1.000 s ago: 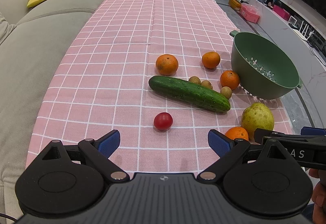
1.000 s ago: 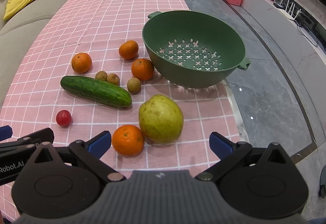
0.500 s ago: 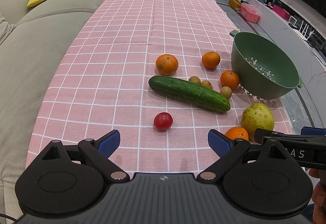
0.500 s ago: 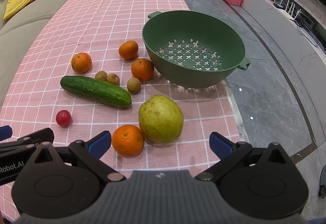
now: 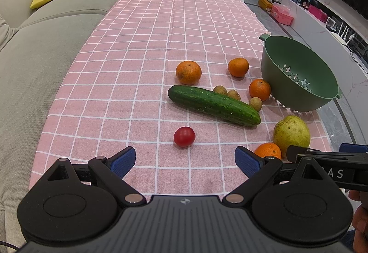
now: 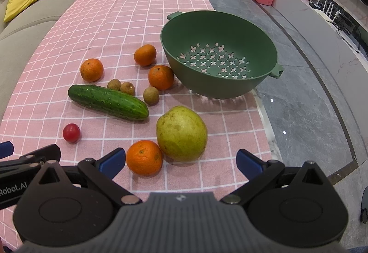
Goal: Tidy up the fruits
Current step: 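Grasp the red tomato with the left tool while the right tool grasps the pear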
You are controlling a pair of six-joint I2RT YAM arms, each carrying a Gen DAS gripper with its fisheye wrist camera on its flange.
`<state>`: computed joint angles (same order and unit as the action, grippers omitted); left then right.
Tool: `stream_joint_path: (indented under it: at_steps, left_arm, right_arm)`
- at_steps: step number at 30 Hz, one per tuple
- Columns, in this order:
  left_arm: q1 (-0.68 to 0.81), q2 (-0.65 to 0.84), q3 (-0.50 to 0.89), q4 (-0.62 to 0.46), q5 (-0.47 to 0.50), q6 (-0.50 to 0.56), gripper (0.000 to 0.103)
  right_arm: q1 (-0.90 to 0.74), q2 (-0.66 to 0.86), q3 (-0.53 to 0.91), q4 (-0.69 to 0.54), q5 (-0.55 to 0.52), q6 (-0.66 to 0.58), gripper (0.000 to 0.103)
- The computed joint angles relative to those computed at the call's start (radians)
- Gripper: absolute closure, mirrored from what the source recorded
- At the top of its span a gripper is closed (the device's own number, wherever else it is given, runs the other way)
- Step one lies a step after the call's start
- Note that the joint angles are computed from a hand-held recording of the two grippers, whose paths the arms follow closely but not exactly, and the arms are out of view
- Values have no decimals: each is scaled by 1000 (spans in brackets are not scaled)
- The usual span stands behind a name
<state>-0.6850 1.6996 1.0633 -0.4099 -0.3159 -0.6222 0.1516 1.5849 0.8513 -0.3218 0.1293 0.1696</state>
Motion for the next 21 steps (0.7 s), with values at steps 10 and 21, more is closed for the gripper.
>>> stream_joint_path:
  at_steps: [10,21]
  left_arm:
    - [-10,30,9,39,-74,80,0]
    - [11,95,-6,144,10,149,13]
  right_arm:
    - [-87,-17,-48,117,-89,-73,4]
    - [-133,59,-20,142,-175,-91,4]
